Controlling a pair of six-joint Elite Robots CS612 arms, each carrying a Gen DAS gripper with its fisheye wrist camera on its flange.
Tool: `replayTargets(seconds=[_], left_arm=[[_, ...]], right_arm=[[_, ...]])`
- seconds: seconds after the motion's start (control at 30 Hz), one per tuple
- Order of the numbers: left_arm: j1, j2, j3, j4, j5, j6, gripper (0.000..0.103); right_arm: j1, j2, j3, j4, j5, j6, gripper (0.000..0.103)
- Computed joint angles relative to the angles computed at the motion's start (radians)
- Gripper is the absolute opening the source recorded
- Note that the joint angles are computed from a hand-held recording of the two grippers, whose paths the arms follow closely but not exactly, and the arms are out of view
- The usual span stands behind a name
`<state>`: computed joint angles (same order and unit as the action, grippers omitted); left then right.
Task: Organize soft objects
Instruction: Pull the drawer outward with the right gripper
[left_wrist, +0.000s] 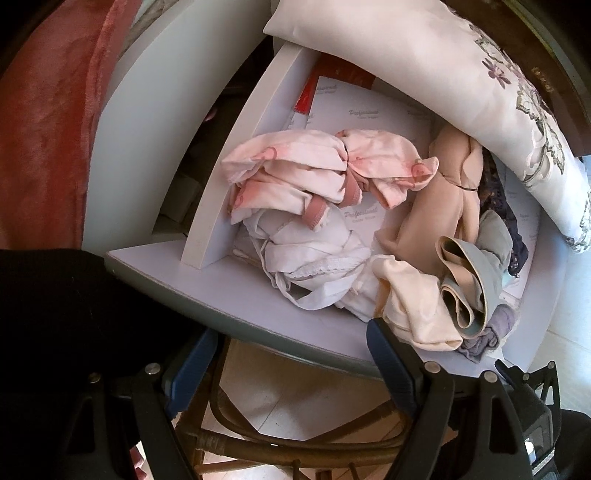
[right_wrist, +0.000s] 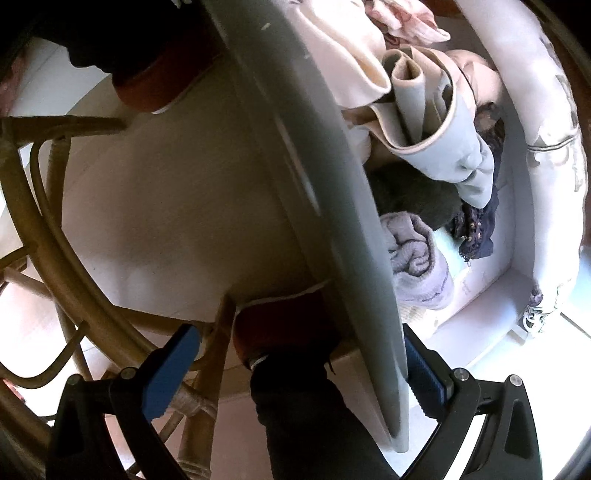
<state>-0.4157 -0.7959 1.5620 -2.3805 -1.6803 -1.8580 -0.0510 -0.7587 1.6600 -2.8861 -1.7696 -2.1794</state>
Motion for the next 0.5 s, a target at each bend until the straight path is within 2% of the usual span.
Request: replayTargets(seconds=[0.07, 0.23, 0.4, 0.5], left_arm=[[-0.006, -0.013, 0.016, -0.010, 0.009, -0.003, 0.085], [-0.015, -0.018, 0.002, 0.018, 0.050, 0.022, 0.084], [-0.042, -0.004, -0.068, 0.094, 0.142, 0.099, 0.084], [-0.050, -0.002, -0.081, 0.103, 0.187, 0.111, 0.083]], right_arm=[[-0.002, -0.004, 0.003, 0.012, 0.006, 0.016, 0.103], [0.000, -0.028, -0.024, 0.146, 0.012, 0.139, 0.103], [-0.007, -0.048, -0.012, 0.159, 0.033, 0.170, 0.103], [-0.012, -0.056, -0.009, 0.163, 0.041, 0.193, 0.103]])
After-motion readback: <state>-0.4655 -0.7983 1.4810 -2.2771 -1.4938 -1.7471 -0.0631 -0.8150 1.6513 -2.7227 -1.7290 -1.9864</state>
